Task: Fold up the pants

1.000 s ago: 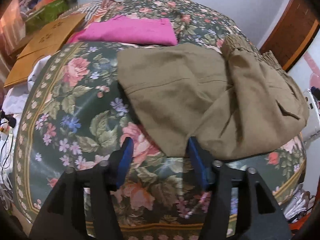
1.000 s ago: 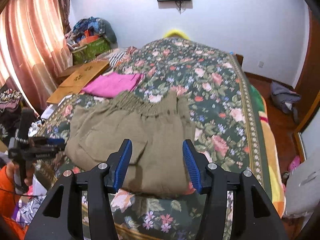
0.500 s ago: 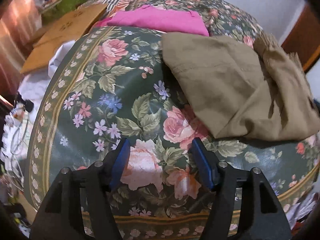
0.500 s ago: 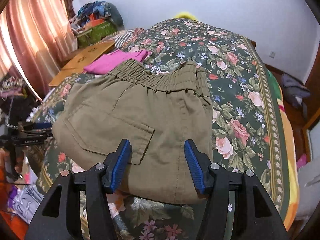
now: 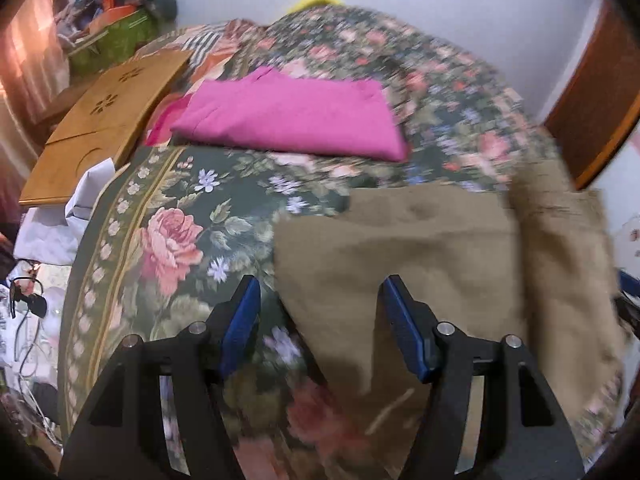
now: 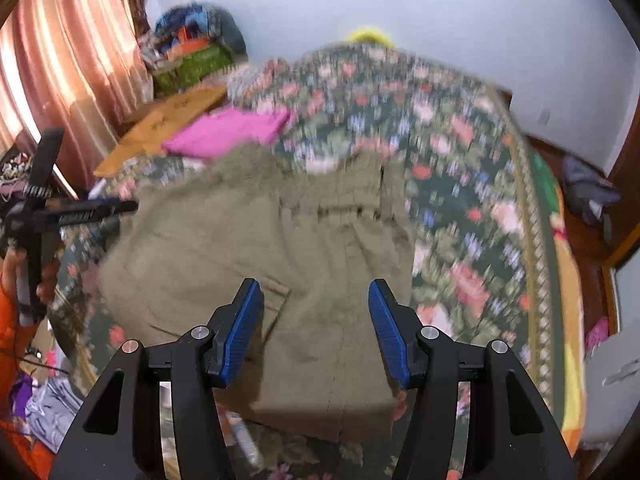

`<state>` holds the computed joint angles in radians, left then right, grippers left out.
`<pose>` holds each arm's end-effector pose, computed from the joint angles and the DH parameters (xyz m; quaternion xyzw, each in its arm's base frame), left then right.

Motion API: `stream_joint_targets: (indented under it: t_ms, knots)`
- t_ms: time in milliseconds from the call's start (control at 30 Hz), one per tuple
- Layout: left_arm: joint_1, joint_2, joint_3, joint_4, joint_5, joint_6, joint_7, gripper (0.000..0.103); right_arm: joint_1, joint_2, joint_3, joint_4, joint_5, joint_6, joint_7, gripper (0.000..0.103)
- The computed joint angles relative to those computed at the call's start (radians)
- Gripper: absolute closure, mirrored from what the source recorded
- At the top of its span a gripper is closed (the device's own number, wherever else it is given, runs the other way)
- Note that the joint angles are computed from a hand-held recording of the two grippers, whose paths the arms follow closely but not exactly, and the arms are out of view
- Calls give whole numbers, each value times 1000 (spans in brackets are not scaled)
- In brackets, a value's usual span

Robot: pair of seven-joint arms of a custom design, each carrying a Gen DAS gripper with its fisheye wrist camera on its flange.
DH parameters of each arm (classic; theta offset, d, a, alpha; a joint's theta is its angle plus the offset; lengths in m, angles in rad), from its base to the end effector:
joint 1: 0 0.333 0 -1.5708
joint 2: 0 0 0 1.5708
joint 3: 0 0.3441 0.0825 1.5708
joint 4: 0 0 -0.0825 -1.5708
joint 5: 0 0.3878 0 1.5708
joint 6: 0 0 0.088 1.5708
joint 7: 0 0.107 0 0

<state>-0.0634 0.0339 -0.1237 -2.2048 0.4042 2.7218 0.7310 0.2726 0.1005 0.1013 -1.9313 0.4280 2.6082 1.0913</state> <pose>0.5628 -0.1207 0.4427 -0.7830 0.5631 -0.1936 0.1799 0.5922 0.2204 0.5252 -0.8251 0.4655 -0.0990 0.3046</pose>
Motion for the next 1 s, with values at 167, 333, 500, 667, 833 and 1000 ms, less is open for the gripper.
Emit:
stream_joint_targets:
  t_ms: [167, 333, 500, 667, 833, 1000]
  knots:
    - [0, 48, 23, 21, 0, 16, -9, 36, -10, 5, 4, -4, 59, -18, -45, 50]
    - [-27, 58, 45, 75, 278, -193, -232, 43, -10, 0, 3, -10, 64, -26, -57, 50]
    - [15, -2, 25, 24, 119, -95, -114, 46, -10, -6, 2, -19, 94, -19, -65, 50]
    - [14, -46, -6, 11, 18, -16, -34, 42, -10, -14, -4, -4, 86, -42, -43, 50]
    - [-16, -84, -34, -17, -136, 25, 48, 7, -15, -40, -14, -11, 82, -14, -36, 46]
    - [-38, -117, -62, -40, -145, 10, 17, 5, -21, -50, -30, -26, 33, 30, 19, 43]
